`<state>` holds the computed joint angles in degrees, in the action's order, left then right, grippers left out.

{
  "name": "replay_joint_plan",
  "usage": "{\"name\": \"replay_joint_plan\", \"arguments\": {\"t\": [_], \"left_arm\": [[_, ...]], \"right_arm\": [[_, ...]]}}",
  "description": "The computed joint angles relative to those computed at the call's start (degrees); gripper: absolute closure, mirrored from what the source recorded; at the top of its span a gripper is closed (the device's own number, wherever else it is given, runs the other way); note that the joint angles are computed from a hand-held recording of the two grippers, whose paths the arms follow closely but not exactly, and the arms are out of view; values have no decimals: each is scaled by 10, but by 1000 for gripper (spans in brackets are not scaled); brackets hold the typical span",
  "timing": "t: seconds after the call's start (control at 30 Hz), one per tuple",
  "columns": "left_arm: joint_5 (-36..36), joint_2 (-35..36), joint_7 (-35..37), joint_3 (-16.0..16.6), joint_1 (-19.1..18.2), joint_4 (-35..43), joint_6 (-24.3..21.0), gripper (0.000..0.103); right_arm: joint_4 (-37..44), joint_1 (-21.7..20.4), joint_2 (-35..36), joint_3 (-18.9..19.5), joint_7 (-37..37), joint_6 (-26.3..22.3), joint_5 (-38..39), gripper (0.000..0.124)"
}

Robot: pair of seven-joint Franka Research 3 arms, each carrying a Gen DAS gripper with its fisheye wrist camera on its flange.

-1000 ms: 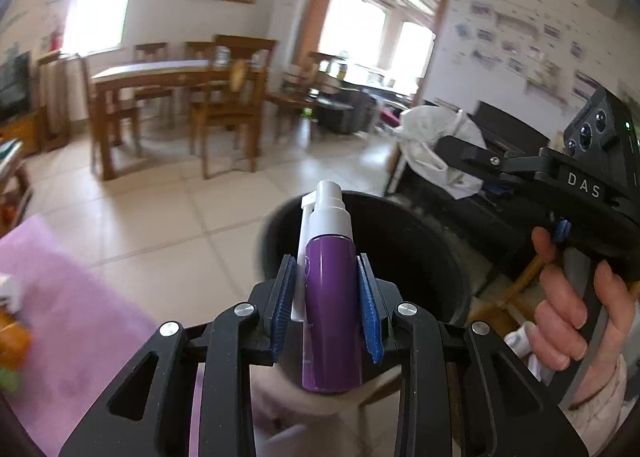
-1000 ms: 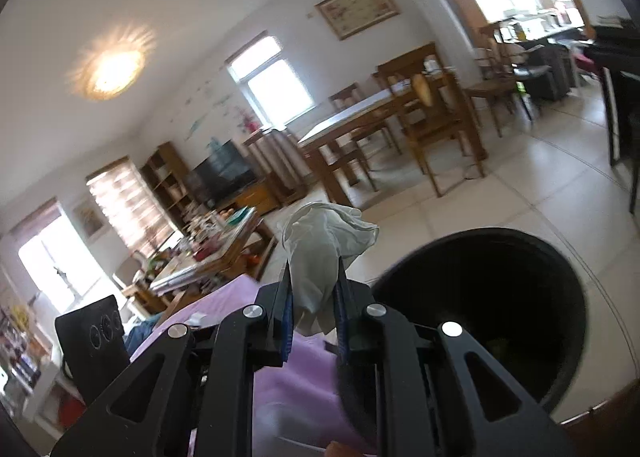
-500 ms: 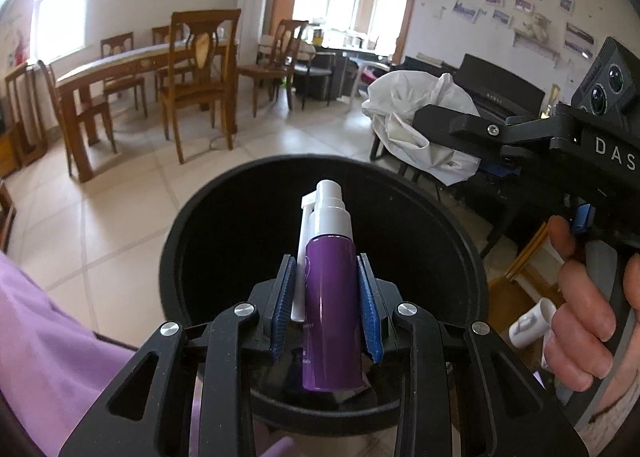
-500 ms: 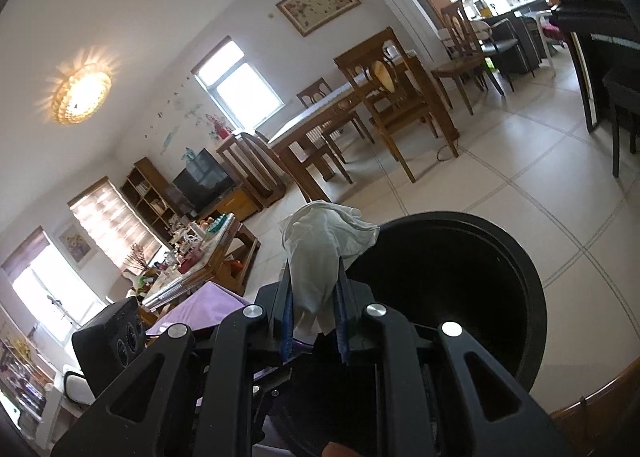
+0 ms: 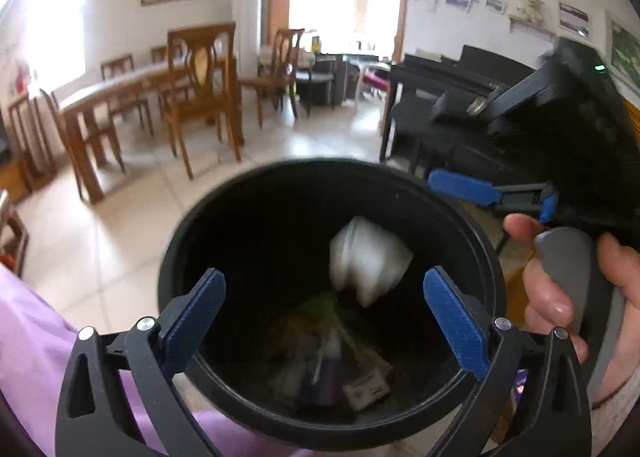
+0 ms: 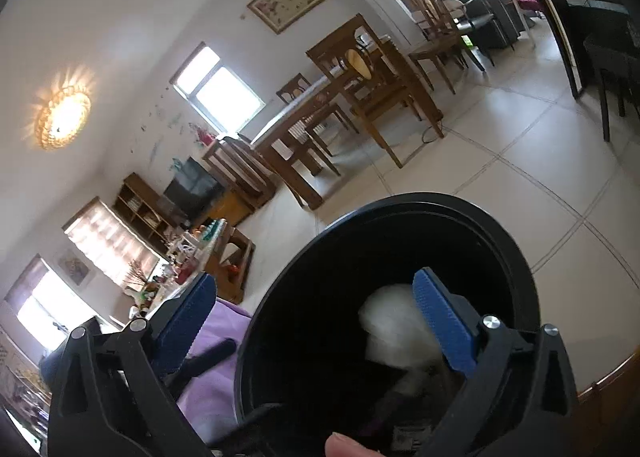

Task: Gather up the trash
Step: 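Drop purple spray bottle from left tool while right drops white tissue into bin, then grasp red milk carton with left tool while right grasps green Doublemint pack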

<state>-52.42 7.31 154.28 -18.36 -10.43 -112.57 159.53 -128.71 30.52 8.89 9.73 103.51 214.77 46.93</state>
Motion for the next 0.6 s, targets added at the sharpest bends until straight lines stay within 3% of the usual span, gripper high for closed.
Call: {"name": "replay_joint_plan", "arguments": {"t": [0.17,0.33,0.5,0.6], "left_arm": [[13,-5,5,2,1,-9,16,5],[-7,-26,20,10,9,-22,2,5],[-53,-60,63,38,11,-41,-9,5],[-79,-92,80,63,14,-61,-18,5]], "right_arm": [[1,3,-1,-1,-13,-2,20,26],[20,18,3,1,-54,-8,64,26],[43,29,7,2,-100,-23,105,26],[87,47,21,0,-176,-38,171,26]]}}
